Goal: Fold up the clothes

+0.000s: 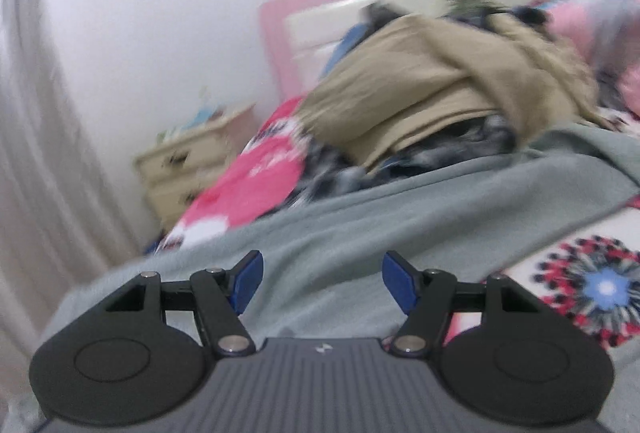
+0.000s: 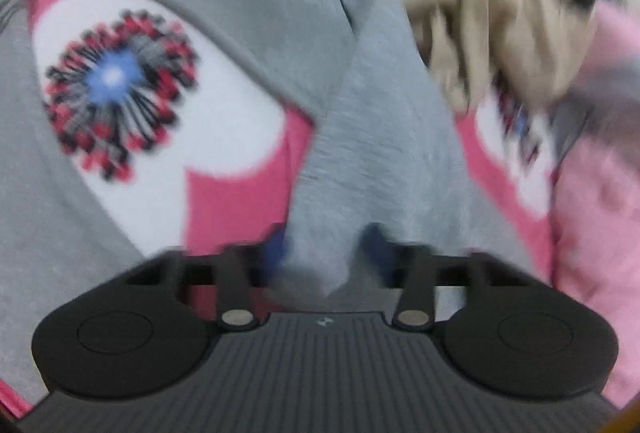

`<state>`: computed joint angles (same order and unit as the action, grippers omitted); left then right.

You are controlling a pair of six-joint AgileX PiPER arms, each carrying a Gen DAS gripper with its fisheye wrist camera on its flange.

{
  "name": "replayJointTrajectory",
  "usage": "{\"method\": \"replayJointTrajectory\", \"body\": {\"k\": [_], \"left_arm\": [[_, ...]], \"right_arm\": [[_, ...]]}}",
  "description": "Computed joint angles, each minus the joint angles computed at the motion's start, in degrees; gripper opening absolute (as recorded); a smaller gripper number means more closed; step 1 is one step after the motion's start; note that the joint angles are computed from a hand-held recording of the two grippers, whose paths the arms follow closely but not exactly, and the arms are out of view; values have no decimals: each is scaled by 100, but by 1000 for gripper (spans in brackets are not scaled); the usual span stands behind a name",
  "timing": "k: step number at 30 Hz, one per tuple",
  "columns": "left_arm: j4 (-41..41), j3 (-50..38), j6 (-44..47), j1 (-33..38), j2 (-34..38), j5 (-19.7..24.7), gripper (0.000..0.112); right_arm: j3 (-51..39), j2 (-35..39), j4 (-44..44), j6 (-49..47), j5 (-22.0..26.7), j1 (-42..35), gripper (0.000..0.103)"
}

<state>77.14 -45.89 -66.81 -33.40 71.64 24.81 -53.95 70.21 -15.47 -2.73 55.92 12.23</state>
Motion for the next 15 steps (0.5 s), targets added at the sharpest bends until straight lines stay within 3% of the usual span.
{"method": "replayJointTrajectory", "body": {"k": [1,2,4,7,9,11,15], "left_arm": [[425,57,-355,-215,29,5,67],[771,86,-635,-435,74,21,67],[929,-15,-723,-906,251,39,67],[784,-443,-336,-1574,765,47,67],[1191,-833,-346,-2091,1298,357,67],[1735,-1228,-561,-2419,1827,399,65],[1783,-2257,266,-2619,2846,-298,63]], "right_arm": [[29,-104,365,-328,-122,-324,6],[50,-249,509,-494,-212,-499,4],[33,-616,649,-690,-384,-769,4],[-439,-884,1745,-1484,-451,-1844,4],[-969,-653,2736,-2262,-384,-2729,4],[-1560,-269,3519,-2799,-245,-3430,4],[-2581,633,4293,-3045,-102,-4123,4]]}}
